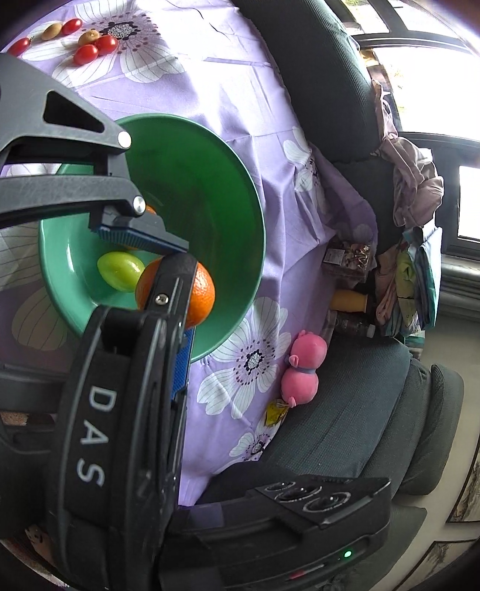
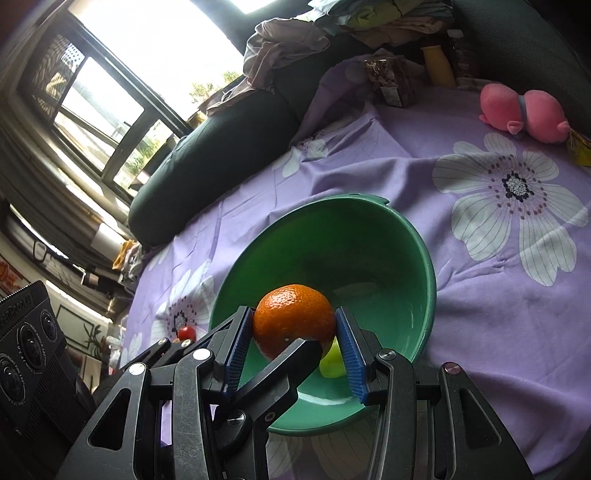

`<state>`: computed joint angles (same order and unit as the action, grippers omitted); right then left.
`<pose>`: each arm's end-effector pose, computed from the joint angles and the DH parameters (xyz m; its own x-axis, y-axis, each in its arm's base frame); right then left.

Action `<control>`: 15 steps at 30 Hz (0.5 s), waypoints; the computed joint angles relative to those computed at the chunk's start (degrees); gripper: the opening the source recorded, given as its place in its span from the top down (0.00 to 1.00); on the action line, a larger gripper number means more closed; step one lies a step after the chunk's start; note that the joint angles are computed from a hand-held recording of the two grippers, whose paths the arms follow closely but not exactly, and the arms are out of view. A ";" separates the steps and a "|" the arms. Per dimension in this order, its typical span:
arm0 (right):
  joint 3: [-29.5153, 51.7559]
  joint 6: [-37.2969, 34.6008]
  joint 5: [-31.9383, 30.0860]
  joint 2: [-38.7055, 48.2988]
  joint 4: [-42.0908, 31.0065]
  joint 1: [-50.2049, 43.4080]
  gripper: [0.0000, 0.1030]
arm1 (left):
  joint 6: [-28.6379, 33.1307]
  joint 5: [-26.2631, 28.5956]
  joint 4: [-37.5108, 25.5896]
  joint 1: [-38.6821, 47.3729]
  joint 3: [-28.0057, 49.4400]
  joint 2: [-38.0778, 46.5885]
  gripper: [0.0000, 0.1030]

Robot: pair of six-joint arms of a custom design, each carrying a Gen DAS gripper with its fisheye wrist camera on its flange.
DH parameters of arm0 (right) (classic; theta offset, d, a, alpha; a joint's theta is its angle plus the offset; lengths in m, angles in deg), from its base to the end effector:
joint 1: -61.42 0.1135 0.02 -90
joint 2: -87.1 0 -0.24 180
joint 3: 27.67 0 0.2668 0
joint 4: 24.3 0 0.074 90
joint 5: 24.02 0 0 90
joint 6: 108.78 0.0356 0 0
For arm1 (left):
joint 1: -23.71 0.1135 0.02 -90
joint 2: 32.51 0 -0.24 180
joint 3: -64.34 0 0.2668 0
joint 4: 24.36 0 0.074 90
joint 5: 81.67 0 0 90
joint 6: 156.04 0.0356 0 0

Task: Organize fruits
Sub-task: 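Carry the orange in the right tool and release it into the green bowl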

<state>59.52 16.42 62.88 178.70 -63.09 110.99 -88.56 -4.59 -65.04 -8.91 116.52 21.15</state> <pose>0.2402 0.2848 0.2579 -0.8156 -0.0698 -0.5743 -0.3861 0.8050 0.4505 0.1939 -0.1146 0.2270 -0.6700 -0.0144 -0.7422 0.1399 0.9795 -0.1453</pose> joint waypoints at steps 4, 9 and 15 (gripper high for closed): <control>0.07 -0.06 0.21 0.23 -0.69 -0.56 0.53 | -0.11 1.13 0.68 0.28 0.73 2.07 0.58; 1.43 -0.62 1.61 1.41 -2.26 -0.60 0.53 | -0.48 2.86 1.11 1.06 0.68 2.99 0.59; 3.67 -1.40 3.86 3.07 -4.48 0.21 0.53 | -0.93 4.73 -0.45 2.18 0.65 2.21 0.58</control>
